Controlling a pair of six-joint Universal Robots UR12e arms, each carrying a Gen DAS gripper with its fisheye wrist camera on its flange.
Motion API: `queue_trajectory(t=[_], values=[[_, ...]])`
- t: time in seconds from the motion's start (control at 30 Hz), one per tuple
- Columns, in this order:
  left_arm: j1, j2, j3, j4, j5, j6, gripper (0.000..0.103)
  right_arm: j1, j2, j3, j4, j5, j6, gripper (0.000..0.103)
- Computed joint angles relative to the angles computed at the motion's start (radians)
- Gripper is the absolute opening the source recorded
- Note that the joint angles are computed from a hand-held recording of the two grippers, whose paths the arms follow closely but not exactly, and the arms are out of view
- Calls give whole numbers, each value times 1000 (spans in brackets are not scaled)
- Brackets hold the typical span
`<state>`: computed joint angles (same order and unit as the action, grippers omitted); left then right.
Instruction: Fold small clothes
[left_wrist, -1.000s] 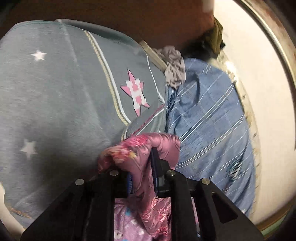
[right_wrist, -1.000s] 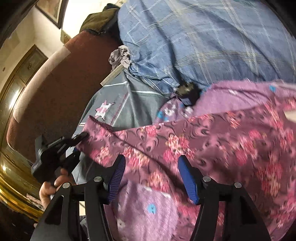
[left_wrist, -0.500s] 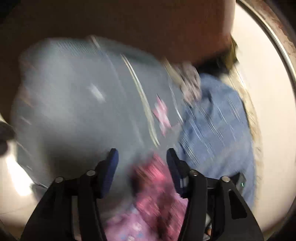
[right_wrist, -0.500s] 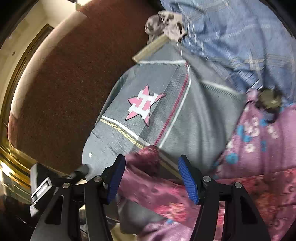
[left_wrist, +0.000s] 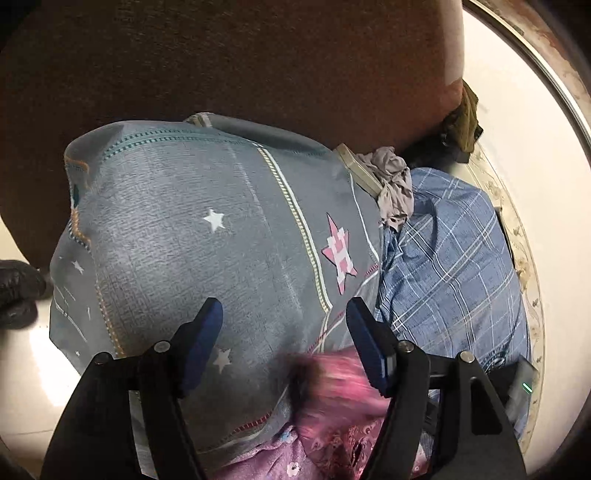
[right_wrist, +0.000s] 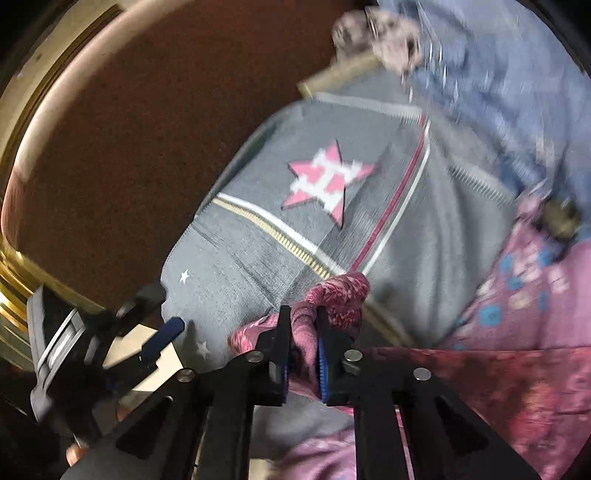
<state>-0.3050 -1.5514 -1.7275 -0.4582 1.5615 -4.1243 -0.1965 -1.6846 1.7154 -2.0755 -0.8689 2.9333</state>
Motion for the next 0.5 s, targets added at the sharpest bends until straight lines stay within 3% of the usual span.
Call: queue_trajectory(t=[0.1,0.23,0.3,0.37,0.43,0.47,0.5], values=[[-3,1,-1,-10,12,-2,69,-67,-85,68,-177,18,45,10],[-33,-30,42,-31,21,61,69,-226,-202,158,-437,23,185,10],[-53,-51,70,-47,17,99,69,-334,-277,223,-609,-66,285,10],[-80,-83,111,-75,-3,153,69,-403,-336,275,-701,-189,318,12],[-113,-122,159,-108,-25,216,69,-460,-398,333,-722,-353,303,22],[-129,-140,184,-132,-34,250,69,-503,-429,364,-673,-398,278,47],[-152,-166,217,-165,-46,298,69,-521,-441,372,-627,-405,258,63]])
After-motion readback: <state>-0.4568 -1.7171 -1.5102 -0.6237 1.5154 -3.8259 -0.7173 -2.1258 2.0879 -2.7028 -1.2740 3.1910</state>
